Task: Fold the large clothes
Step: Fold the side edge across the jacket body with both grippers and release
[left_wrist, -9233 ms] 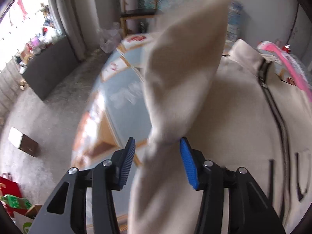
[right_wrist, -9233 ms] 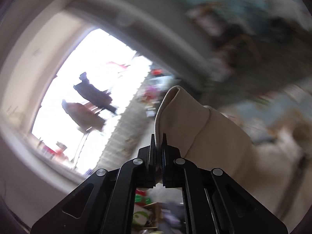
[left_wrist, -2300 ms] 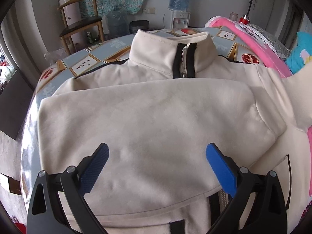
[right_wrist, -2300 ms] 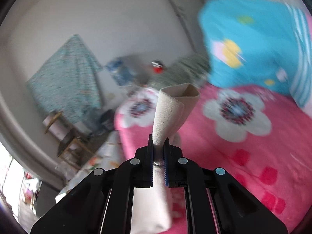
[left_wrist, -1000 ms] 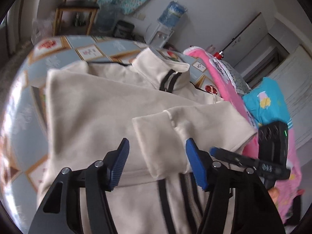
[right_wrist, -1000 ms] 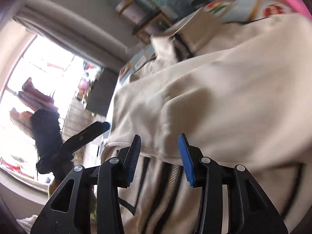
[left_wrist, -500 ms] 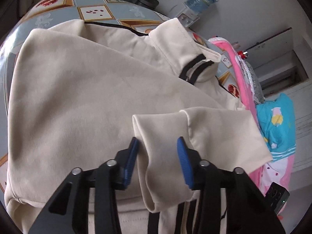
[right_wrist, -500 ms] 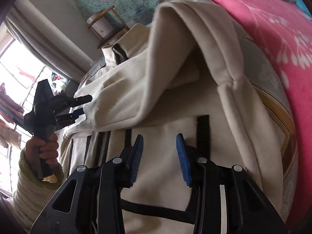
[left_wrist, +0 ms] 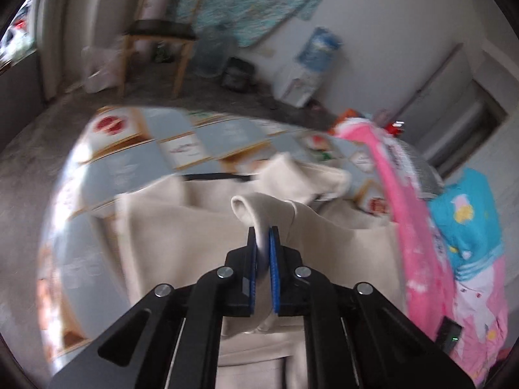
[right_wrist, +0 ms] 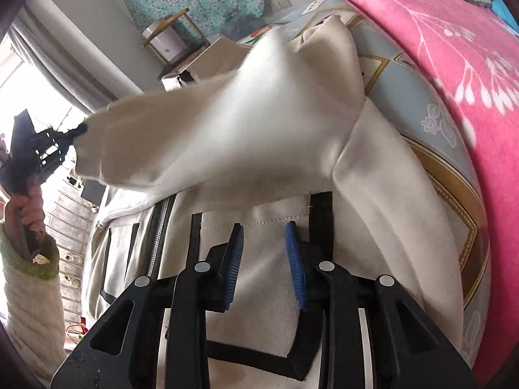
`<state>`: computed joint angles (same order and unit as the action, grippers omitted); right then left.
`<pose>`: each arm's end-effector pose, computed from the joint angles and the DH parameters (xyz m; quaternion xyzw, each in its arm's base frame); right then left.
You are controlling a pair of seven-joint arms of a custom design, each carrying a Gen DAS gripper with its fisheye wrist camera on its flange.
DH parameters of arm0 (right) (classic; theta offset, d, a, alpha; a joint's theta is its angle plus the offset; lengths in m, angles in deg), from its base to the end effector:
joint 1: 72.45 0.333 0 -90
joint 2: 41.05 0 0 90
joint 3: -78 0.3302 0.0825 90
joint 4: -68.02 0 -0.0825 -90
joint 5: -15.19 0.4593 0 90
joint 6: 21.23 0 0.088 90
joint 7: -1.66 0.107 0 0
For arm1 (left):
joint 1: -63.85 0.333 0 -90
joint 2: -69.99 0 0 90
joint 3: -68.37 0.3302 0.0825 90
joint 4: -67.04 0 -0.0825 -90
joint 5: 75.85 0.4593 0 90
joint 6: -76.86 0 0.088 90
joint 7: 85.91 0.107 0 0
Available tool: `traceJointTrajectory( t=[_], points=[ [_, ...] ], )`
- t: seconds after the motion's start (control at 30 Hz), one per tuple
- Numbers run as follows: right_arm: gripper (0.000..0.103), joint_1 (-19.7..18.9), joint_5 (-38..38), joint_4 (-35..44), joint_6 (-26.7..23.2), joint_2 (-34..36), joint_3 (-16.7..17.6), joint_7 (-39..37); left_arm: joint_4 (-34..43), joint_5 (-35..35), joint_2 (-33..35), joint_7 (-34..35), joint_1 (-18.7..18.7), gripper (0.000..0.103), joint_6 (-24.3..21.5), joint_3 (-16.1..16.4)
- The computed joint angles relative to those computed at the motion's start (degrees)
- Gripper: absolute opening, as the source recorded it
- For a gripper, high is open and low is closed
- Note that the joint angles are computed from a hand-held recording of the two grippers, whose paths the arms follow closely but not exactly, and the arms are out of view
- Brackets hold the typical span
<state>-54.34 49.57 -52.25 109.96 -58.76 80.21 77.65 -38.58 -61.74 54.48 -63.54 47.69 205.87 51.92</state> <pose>0.5330 0.2132 0.6051 -0.7577 0.5506 0.0340 0.3487 0.4885 -0.3325 0.7209 -0.8046 0.4744 -0.3353 0.1231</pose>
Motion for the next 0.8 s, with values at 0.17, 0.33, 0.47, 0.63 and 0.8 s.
traceJointTrajectory(
  t=[0.17,0.33,0.47,0.63,0.8],
  points=[
    [0.031,-0.1,-2.8,0.2,-0.3,-0.2,0.8,0.4,-11.1,-8.6,-6.8,-1.5,0.0,0.007,1.1,3.3],
    [0.047,-0.6,-7.7,0.9,-2.1,-1.1,1.9,2.7,-14.9,-9.9,-8.4,-2.5,0.5,0.008,2.1,3.1],
    [0.051,-0.6,-8.9,2.0,-5.0,-3.3,1.0,3.2,-16.2,-9.5,-8.9,-2.1,0.6,0.008,4.2,3.0],
    [0.053,-1.6,-1.8,10.9,-9.6,0.4,-2.9,2.8,-15.7,-8.5,-8.3,-0.3,0.7,0.008,3.7,2.9],
    [0.053,-4.2,-5.3,24.6,-11.6,13.4,-1.5,7.1,-15.8,-7.1,-8.0,-1.0,1.1,0.008,3.7,2.1]
  ],
)
